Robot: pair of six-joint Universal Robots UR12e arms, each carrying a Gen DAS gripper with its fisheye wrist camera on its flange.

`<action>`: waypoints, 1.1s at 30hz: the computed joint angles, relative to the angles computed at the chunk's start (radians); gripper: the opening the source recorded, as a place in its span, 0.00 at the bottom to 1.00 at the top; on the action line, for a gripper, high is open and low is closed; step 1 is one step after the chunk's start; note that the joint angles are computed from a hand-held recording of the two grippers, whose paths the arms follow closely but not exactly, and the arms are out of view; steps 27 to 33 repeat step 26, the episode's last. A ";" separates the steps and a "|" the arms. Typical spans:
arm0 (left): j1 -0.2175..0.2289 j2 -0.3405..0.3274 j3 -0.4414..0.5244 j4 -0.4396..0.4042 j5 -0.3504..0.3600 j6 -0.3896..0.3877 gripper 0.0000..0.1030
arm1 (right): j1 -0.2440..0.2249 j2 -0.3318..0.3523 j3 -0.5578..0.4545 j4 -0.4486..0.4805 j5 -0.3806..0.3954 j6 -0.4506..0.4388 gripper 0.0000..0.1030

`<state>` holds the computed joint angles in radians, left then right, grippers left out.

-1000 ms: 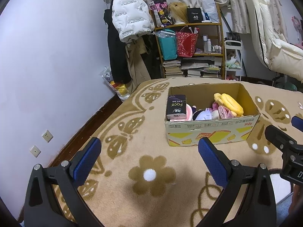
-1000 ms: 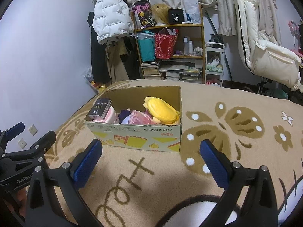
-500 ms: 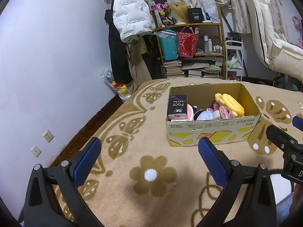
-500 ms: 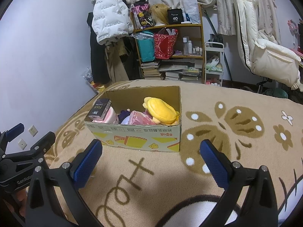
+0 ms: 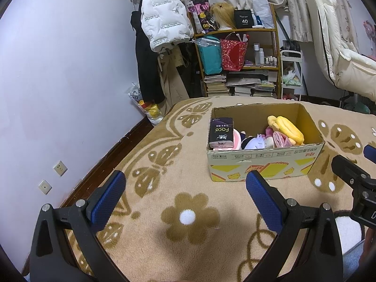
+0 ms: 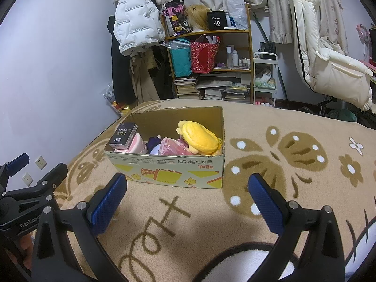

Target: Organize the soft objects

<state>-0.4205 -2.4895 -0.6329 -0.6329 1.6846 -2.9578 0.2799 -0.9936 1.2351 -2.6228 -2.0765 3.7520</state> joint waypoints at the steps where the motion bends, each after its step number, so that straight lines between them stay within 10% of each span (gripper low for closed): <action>1: 0.000 0.000 0.000 0.002 0.000 0.000 0.98 | 0.000 0.000 -0.001 0.000 0.000 0.000 1.00; 33: 0.003 0.005 -0.010 0.006 -0.004 -0.011 0.98 | 0.000 -0.001 0.000 0.003 0.000 0.000 1.00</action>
